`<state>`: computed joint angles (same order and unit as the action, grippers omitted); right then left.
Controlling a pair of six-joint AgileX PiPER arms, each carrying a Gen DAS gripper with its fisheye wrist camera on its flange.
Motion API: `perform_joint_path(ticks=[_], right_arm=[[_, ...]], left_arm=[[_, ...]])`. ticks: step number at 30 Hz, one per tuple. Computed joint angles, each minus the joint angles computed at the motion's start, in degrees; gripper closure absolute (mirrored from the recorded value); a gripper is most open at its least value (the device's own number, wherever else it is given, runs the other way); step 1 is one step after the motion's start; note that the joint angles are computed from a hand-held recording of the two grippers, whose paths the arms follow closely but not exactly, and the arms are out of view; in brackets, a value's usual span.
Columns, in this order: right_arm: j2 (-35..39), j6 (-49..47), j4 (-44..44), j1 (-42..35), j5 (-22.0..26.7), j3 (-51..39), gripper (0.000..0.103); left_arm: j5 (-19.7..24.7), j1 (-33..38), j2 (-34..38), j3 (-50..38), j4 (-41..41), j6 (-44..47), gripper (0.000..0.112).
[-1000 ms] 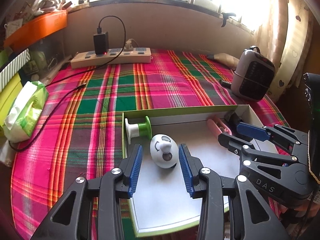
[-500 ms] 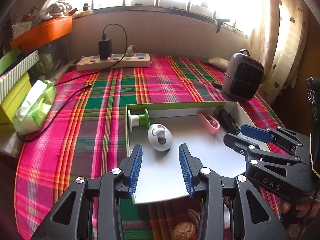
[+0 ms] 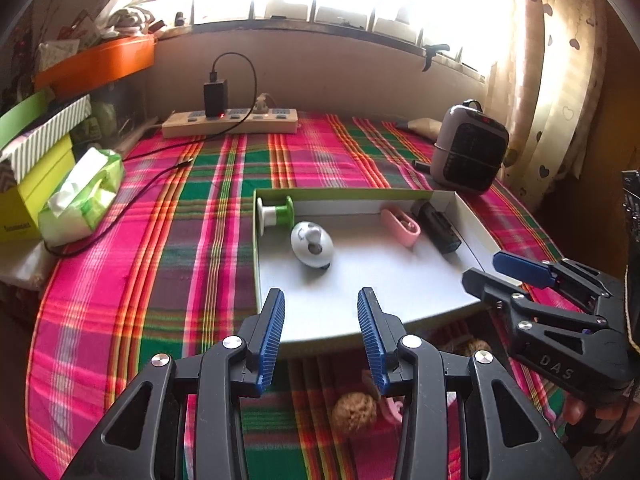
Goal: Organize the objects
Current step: 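Withdraw both tools from the tray toward the remaining items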
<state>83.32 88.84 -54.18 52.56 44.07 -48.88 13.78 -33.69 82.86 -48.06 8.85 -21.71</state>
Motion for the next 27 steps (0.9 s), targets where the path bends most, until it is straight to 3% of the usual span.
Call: perform_joint_path(ticks=[7,11,16,22,27], right_arm=[[-2.40,4.91,-1.12,3.59,1.63,3.23,0.059],[-3.22,7.14,-1.90,5.88,3.07,4.69,0.059],[-4.40,9.97,-1.62,7.58,3.17,6.98,0.054],[-5.35,12.06,-1.84,9.01,3.15,8.72,0.053],[-5.11,13.03,-1.82,9.51,1.73,9.61,0.053]], left_arm=[[-0.82,-0.06,-2.58,3.83,-5.32,5.27,0.076],[-1.41,0.92,-4.75,6.36,-15.62,15.33,0.076],[-1.85,1.20,-5.65,8.17,-20.28,20.07,0.075],[-2.09,2.31,-6.46,10.23,-32.90,32.07,0.074],[-1.82,2.21,-6.08,10.82,-34.38,33.80,0.074]])
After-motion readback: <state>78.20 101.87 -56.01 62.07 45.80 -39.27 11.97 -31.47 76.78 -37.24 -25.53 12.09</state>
